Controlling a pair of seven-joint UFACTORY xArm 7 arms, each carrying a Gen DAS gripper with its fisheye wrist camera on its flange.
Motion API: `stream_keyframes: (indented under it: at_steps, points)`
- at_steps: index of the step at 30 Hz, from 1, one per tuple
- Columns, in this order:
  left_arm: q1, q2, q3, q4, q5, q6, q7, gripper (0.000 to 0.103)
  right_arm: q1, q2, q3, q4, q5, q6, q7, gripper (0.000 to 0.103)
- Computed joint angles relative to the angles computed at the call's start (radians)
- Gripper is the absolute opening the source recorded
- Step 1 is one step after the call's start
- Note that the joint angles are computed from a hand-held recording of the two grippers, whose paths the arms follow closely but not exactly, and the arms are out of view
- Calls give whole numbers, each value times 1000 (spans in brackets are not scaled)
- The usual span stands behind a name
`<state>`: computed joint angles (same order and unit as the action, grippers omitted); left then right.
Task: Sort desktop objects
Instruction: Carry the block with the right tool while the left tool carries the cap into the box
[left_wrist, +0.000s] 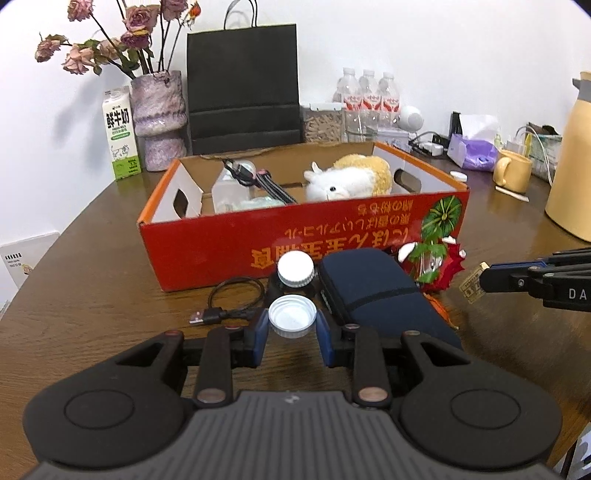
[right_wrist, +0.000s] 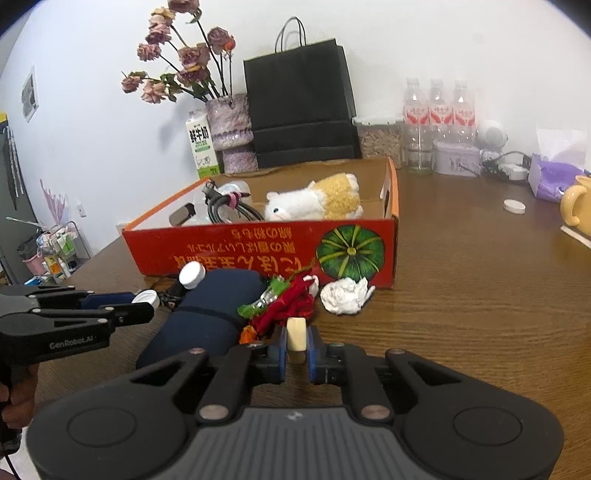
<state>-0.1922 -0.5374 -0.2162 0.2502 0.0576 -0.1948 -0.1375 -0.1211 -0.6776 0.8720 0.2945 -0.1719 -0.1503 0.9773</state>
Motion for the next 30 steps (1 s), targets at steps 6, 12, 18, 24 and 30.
stream_keyframes:
  at_steps: [6,12,18,24,30]
  points:
    - [46,-38,-27,3,-10,-41,-6,28,7,-67,-22,4,-8,1,-18,10]
    - [157,2,-122,66,-53,-129,1,28,-77,-118,-5,47,-16,-32,-51,10]
    - [324,101,-286,166,-175,-197,62,29,-256,-80,85,129,13,-94,-87,10]
    - [443,237,-416,270,-328,-238,180,29,-455,12,216,220,54,-139,-121,10]
    - [555,378,-581,370,-562,-285,405,29,-666,87,391,298,66,-156,-134,10]
